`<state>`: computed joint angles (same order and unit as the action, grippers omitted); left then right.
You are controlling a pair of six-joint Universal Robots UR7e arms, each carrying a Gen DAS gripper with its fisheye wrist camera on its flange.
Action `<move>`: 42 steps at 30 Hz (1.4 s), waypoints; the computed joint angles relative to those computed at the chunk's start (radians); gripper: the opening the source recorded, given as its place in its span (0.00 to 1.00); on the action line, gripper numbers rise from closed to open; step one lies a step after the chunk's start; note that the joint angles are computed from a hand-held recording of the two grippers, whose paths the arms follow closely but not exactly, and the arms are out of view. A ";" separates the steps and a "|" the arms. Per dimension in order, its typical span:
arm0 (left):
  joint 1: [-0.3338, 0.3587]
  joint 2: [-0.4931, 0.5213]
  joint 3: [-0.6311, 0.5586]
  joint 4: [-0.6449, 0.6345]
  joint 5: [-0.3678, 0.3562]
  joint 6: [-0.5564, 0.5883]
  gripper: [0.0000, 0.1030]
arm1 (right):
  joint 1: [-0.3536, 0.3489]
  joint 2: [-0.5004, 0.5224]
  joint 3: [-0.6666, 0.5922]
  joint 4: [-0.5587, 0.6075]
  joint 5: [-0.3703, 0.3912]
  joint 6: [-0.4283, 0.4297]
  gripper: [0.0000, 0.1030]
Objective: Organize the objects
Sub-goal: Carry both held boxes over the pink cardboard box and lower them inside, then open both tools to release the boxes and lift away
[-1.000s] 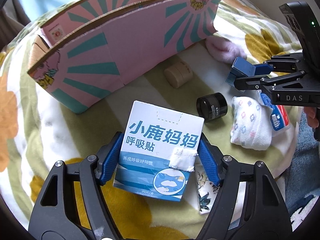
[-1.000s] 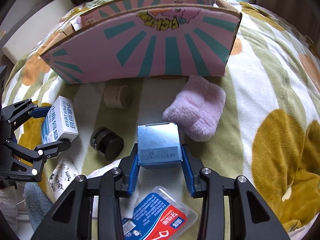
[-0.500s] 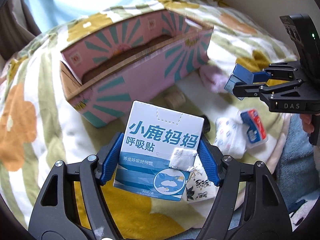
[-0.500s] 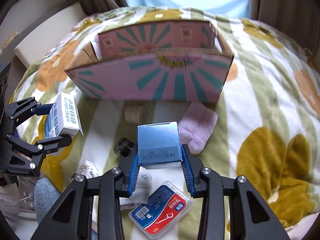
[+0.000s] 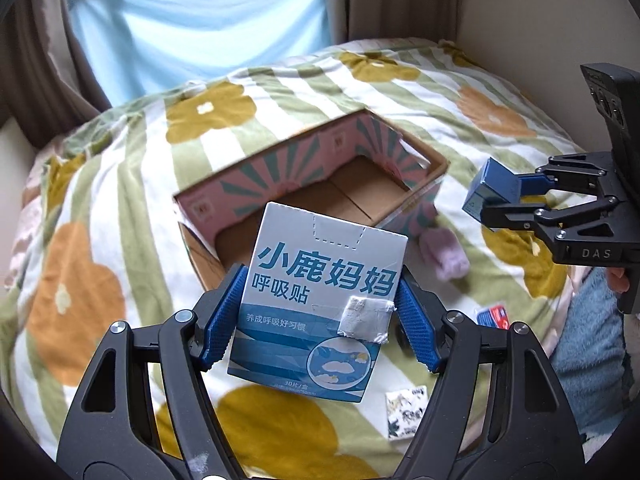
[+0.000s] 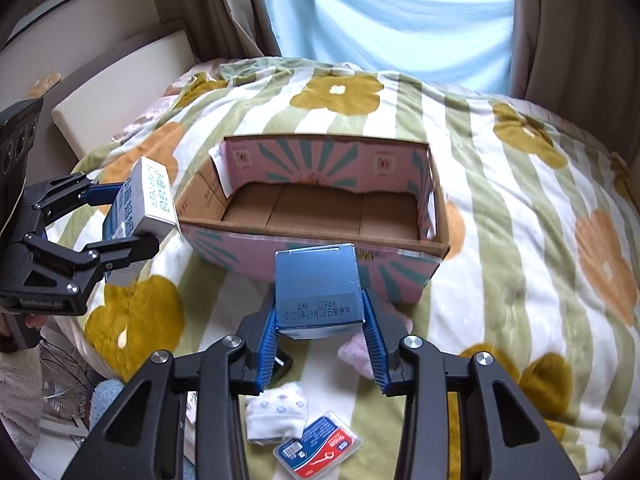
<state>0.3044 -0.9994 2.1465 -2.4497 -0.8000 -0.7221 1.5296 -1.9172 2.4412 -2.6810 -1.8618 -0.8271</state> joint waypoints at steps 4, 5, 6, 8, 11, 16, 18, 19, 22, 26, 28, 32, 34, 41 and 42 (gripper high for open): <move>0.061 0.006 -0.040 -0.023 0.002 0.051 0.67 | 0.031 0.074 -0.057 0.003 0.002 0.034 0.35; 0.079 0.010 -0.052 -0.027 0.004 0.062 0.67 | 0.040 0.101 -0.070 -0.007 -0.006 0.040 0.35; 0.095 0.015 -0.061 -0.033 0.005 0.071 0.67 | 0.050 0.133 -0.083 -0.025 -0.018 0.044 0.35; 0.133 0.027 -0.081 -0.046 0.006 0.090 0.67 | 0.065 0.190 -0.110 -0.048 -0.037 0.055 0.35; 0.187 0.050 -0.113 -0.059 0.004 0.111 0.67 | 0.076 0.276 -0.165 -0.054 -0.054 0.084 0.35; 0.276 0.098 -0.176 -0.042 -0.027 0.138 0.67 | 0.085 0.413 -0.251 -0.052 -0.101 0.127 0.35; 0.304 0.117 -0.197 -0.020 -0.034 0.140 0.67 | 0.083 0.464 -0.278 -0.056 -0.124 0.141 0.35; 0.320 0.127 -0.206 -0.014 -0.039 0.140 0.67 | 0.081 0.486 -0.286 -0.063 -0.136 0.142 0.35; 0.353 0.146 -0.220 -0.002 -0.052 0.129 0.67 | 0.073 0.545 -0.302 -0.095 -0.167 0.133 0.35; 0.387 0.168 -0.227 -0.021 -0.092 0.143 0.67 | 0.050 0.590 -0.321 -0.087 -0.178 0.155 0.35; 0.395 0.178 -0.231 -0.027 -0.094 0.152 0.67 | 0.043 0.604 -0.326 -0.088 -0.182 0.160 0.35; 0.404 0.192 -0.244 -0.030 -0.104 0.165 0.67 | 0.040 0.612 -0.332 -0.085 -0.185 0.164 0.35; 0.405 0.192 -0.247 -0.033 -0.107 0.170 0.67 | 0.040 0.613 -0.340 -0.074 -0.183 0.171 0.35; 0.393 0.199 -0.255 -0.050 -0.097 0.168 0.99 | 0.068 0.642 -0.349 -0.160 -0.247 0.174 0.67; 0.390 0.198 -0.249 -0.072 -0.098 0.177 1.00 | 0.066 0.636 -0.354 -0.149 -0.237 0.187 0.76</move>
